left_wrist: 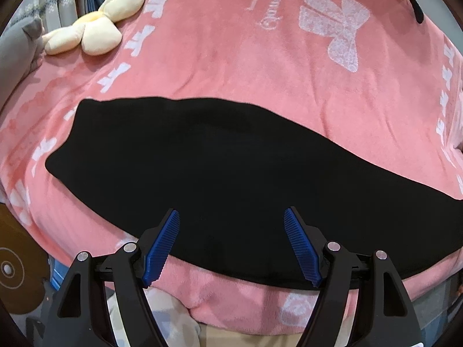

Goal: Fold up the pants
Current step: 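Grasp the cuff end of the folded pants with the right gripper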

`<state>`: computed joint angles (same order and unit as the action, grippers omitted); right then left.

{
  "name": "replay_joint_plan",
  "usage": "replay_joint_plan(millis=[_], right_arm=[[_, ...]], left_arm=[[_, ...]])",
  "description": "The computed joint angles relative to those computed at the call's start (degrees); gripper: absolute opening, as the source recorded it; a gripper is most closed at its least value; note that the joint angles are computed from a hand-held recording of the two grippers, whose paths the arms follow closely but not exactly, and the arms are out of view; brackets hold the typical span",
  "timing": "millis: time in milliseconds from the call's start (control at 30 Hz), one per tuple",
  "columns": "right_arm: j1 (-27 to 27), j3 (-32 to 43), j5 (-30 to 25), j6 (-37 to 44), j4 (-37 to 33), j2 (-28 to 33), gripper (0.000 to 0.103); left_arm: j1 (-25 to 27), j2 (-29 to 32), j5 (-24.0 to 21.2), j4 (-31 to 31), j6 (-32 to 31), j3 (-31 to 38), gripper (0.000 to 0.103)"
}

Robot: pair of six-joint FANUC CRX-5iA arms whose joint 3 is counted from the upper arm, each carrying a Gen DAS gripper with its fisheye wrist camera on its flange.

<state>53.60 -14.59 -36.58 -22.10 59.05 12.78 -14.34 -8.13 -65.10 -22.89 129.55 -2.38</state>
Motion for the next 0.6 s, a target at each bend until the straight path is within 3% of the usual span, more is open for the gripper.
replay_joint_plan(millis=[67, 100, 133, 167, 200, 300, 500, 567, 600], right_arm=[[1.79, 0.59, -5.34, 0.33, -0.66, -0.53, 0.019], [2.51, -1.02, -6.73, -3.34, 1.52, -1.83, 0.024], [2.72, -2.94, -6.98, -7.83, 4.09, -3.32, 0.042], [2.78, -5.37, -6.94, -13.71, 7.65, -4.95, 0.049], [2.71, -7.08, -6.37, -17.81, 10.28, -6.05, 0.057], [1.29, -9.06, 0.58, -21.79, 12.90, -6.96, 0.067], [1.75, -1.95, 1.93, -14.39, 2.54, -0.25, 0.068], [1.81, 0.11, 0.78, -14.63, 3.28, 1.68, 0.054], [1.90, 1.09, 0.16, -14.09, 3.10, 2.37, 0.035]], left_arm=[[0.29, -0.45, 0.57, 0.33, -0.55, -0.56, 0.072], [0.49, -0.64, 0.79, 0.51, -0.92, -0.79, 0.072], [0.85, -1.01, 1.32, 0.94, -1.49, -1.23, 0.072], [1.09, -1.39, 1.79, 1.17, -1.71, -1.65, 0.072], [1.39, -1.76, 2.29, 1.45, -2.02, -2.13, 0.072], [2.48, -2.41, 3.65, 2.73, -2.89, -3.42, 0.072], [7.29, -5.88, 7.05, 7.67, -5.54, -8.28, 0.072], [9.73, -7.87, 7.93, 9.05, -7.15, -10.45, 0.072], [11.09, -8.78, 8.53, 10.04, -8.11, -11.52, 0.072]])
